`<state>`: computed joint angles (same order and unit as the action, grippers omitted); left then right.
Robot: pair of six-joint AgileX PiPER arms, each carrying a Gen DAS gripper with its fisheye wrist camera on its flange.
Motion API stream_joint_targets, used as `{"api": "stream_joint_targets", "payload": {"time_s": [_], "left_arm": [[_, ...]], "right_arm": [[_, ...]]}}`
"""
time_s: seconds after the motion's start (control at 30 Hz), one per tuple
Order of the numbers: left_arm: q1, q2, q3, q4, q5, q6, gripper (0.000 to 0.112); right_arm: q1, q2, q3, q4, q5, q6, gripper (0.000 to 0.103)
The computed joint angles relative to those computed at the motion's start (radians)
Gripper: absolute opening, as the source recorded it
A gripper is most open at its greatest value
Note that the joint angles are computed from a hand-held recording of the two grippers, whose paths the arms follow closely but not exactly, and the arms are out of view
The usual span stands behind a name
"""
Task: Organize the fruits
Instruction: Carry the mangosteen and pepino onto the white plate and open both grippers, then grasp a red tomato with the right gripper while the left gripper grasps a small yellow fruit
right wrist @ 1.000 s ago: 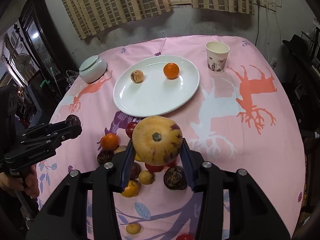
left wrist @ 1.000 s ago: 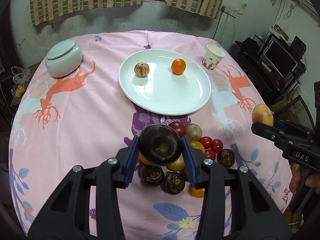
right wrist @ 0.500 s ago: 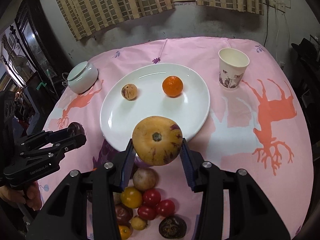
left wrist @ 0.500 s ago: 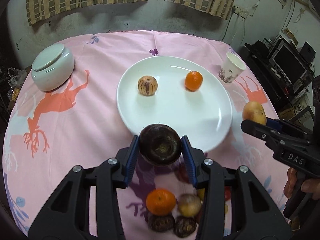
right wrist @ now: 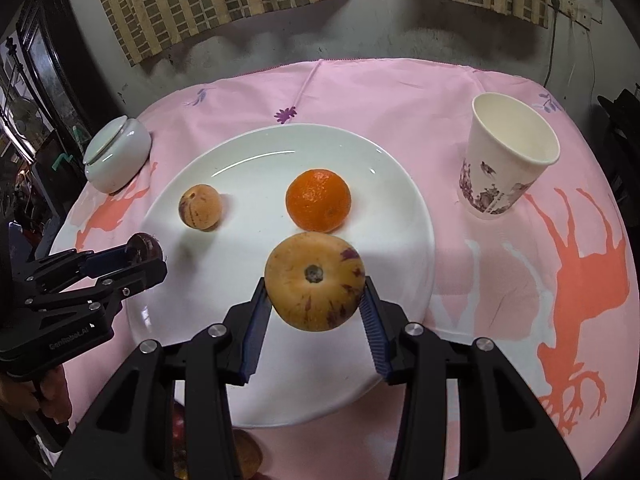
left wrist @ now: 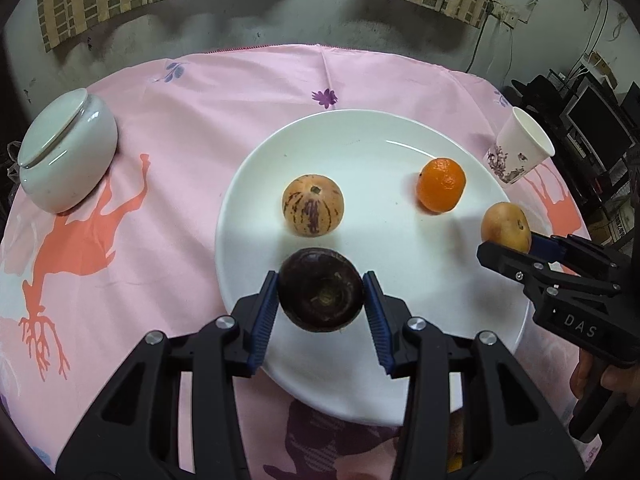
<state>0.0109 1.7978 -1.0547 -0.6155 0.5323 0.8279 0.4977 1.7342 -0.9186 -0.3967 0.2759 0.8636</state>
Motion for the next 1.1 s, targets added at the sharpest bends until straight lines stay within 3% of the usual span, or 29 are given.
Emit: {"api": "stream_joint_targets", "payload": {"time_s": [0.43,0.53,0.57,0.63,0.8,0.9,1.1], "left_arm": [[-0.02,0.119,-0.094,0.05,-0.027,-0.078,0.044],[-0.022,0.12,-0.102,0.048,-0.029,-0.081,0.05],[-0.021,0.115,-0.102,0.042,-0.022,-0.074,0.055],[-0.023,0.089,-0.081,0.035,-0.038,-0.066,0.064],[-0.003,0.006,-0.037,0.017,-0.023,-0.042,0.072],[0.021,-0.06,-0.002,0.02,-0.002,-0.037,0.08],[0.11,-0.185,0.097,0.003,0.071,-0.012,0.084]], "right_arm": [[-0.044,0.118,-0.08,0.079,-0.006,-0.089,0.045],[-0.049,0.116,-0.078,0.056,-0.014,-0.049,0.049],[-0.048,0.109,-0.072,0.033,-0.016,-0.018,0.057],[-0.041,0.087,-0.05,-0.061,-0.025,0.093,0.065],[-0.034,0.022,0.001,-0.081,-0.006,0.134,0.066],[-0.017,-0.048,0.062,-0.132,-0.004,0.222,0.066],[0.065,-0.188,0.188,-0.221,0.041,0.405,0.066]]}}
